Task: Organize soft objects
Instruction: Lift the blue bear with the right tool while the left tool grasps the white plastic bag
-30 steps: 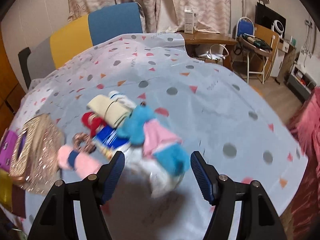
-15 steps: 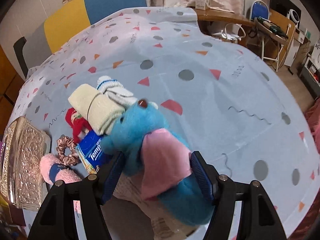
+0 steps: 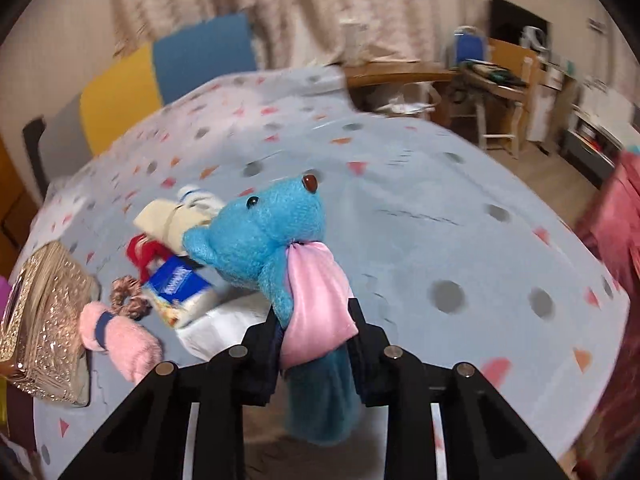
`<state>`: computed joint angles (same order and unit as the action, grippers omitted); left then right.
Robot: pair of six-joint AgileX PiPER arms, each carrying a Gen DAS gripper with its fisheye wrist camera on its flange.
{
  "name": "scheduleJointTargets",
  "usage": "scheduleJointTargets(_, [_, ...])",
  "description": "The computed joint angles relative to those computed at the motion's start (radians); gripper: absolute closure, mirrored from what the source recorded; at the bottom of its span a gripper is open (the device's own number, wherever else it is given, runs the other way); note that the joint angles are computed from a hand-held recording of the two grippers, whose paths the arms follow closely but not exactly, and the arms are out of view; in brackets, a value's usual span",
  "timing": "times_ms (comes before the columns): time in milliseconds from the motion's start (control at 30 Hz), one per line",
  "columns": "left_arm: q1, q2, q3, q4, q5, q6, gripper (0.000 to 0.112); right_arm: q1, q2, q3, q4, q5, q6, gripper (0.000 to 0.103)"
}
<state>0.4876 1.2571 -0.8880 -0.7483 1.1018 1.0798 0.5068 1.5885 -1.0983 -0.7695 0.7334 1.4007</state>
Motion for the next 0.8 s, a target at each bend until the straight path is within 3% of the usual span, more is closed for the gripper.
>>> scheduleJointTargets(233, [-0.313, 0.002, -0.061, 0.042, -0.133, -0.233, 0.009, 0.027, -0.037, 0.151, -0.167, 0.131, 0.254, 0.075])
scheduleJointTargets(500, [-0.719, 0.199, -0.266, 0.223, -0.278, -0.631, 0.009, 0.001, -0.041, 0.286, -0.343, 0.043, 0.477, 0.074])
scheduleJointTargets(667, [-0.905, 0.417, -0.473, 0.396, -0.304, -0.886, 0.009, -0.016, -0.053, 0.328, -0.398, -0.001, 0.558, 0.074])
scheduleJointTargets(800, [-0.953, 0.594, -0.678, 0.441, -0.224, -1.0, 0.009, 0.007, -0.019, 0.292, -0.381, 0.044, 0.539, 0.073])
